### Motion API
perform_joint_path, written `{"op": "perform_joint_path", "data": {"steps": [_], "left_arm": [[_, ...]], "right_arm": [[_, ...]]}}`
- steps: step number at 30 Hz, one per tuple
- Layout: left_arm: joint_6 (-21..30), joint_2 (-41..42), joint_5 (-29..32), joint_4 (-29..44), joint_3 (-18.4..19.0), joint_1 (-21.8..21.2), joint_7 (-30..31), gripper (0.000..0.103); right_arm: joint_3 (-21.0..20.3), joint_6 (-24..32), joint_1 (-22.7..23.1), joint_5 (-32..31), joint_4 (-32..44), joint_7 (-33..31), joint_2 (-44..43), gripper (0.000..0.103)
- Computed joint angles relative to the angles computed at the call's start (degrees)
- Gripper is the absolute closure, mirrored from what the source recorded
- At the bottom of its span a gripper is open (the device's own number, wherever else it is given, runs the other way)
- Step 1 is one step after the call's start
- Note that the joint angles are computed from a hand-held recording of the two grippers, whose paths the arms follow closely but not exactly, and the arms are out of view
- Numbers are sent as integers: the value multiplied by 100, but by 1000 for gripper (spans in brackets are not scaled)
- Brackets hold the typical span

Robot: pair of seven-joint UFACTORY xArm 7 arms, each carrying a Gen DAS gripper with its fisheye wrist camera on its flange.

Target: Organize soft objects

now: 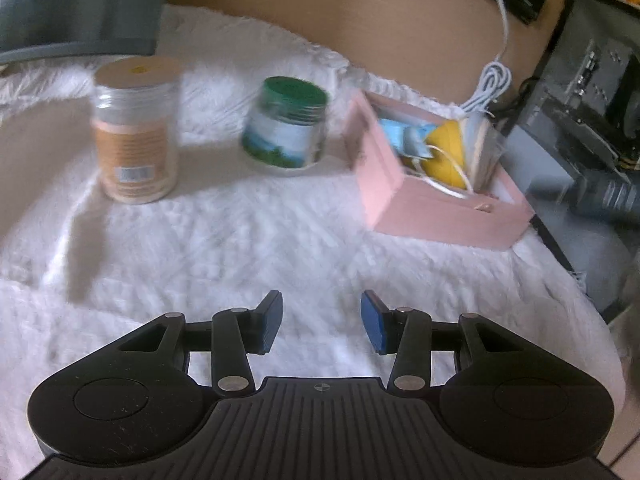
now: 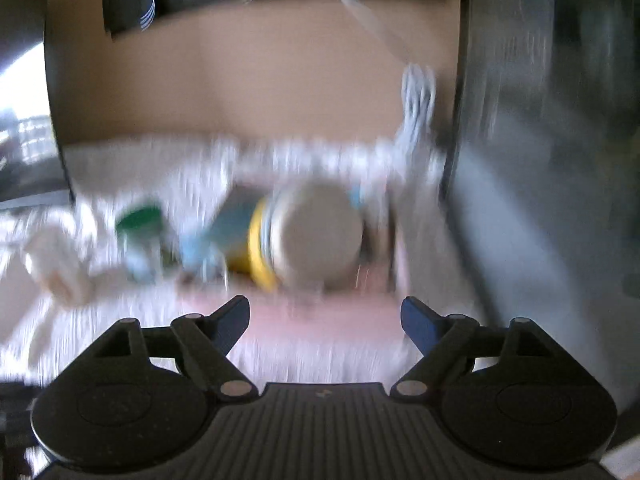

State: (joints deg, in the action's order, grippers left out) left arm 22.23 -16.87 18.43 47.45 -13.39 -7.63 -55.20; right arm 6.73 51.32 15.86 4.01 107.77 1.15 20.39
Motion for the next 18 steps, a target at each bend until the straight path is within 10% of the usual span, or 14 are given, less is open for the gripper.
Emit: {"op": "perform_joint_path", "data": {"steps": [7,11,18], "left_arm": [[376,998,2688,848,-952,383,-2099,55],[986,1431,3395,1236,-967,34,-2704,53],[1555,1681,3759,1525,-641,-561,-2964,52]], "right_arm": [[86,-654,-13,11,-1753,-599,-620,20],[3,-892,-61,-78,-2100,-465,-733,0],[97,-1057,-280,339,-2083,-979,-600,0]]}}
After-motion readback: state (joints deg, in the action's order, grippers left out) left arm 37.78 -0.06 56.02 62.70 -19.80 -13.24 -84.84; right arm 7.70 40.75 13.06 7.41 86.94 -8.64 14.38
